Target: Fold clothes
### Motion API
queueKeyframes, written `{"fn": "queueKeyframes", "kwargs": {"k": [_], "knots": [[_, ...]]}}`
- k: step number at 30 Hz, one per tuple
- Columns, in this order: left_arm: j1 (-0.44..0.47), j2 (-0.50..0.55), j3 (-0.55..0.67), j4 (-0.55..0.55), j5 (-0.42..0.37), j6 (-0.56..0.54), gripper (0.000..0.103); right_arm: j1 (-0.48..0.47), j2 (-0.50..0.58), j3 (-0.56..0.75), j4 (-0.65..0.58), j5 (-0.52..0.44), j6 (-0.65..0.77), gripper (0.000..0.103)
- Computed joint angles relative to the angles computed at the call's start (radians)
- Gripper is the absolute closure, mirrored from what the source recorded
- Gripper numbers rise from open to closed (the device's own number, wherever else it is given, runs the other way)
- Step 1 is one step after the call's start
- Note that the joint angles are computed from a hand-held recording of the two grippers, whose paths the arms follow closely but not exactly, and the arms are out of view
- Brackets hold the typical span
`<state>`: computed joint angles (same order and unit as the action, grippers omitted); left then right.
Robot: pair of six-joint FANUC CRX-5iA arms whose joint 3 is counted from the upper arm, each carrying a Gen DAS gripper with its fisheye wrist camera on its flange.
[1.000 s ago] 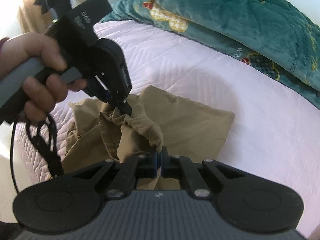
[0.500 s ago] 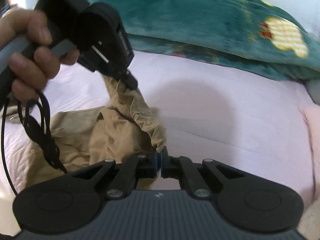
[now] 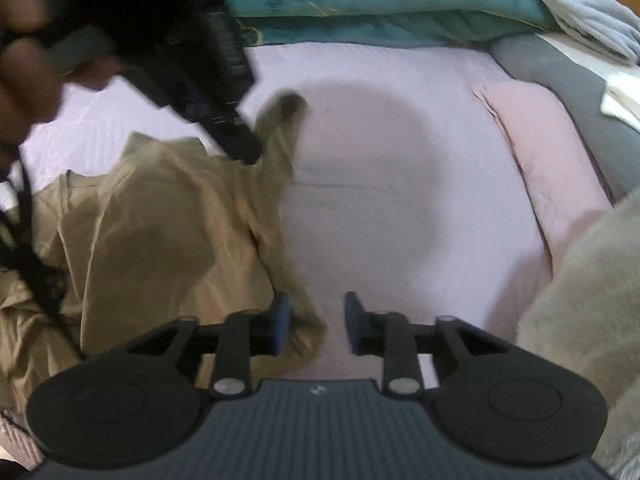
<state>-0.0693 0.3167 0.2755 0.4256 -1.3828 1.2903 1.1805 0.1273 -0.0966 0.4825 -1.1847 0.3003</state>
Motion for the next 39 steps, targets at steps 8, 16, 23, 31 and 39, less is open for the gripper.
{"fn": "queueKeyframes", "kwargs": {"k": [8, 16, 23, 31, 39], "knots": [[0.164, -0.214, -0.147, -0.071, -0.070, 0.077, 0.090, -0.004, 0.019, 0.052, -0.022, -0.007, 0.036, 0.071], [0.427, -0.477, -0.414, -0.205, -0.086, 0.162, 0.090, -0.017, 0.133, 0.197, -0.042, 0.106, 0.180, 0.065], [0.613, -0.643, -0.612, -0.175, -0.107, 0.125, 0.090, 0.038, 0.214, 0.293, -0.112, 0.080, 0.270, 0.065], [0.666, -0.690, -0.692, -0.157, -0.031, 0.066, 0.088, 0.084, 0.254, 0.343, -0.097, 0.047, 0.234, 0.063], [0.655, -0.666, -0.737, -0.132, 0.088, 0.074, 0.047, 0.053, 0.353, 0.471, -0.048, -0.019, 0.295, 0.054]]}}
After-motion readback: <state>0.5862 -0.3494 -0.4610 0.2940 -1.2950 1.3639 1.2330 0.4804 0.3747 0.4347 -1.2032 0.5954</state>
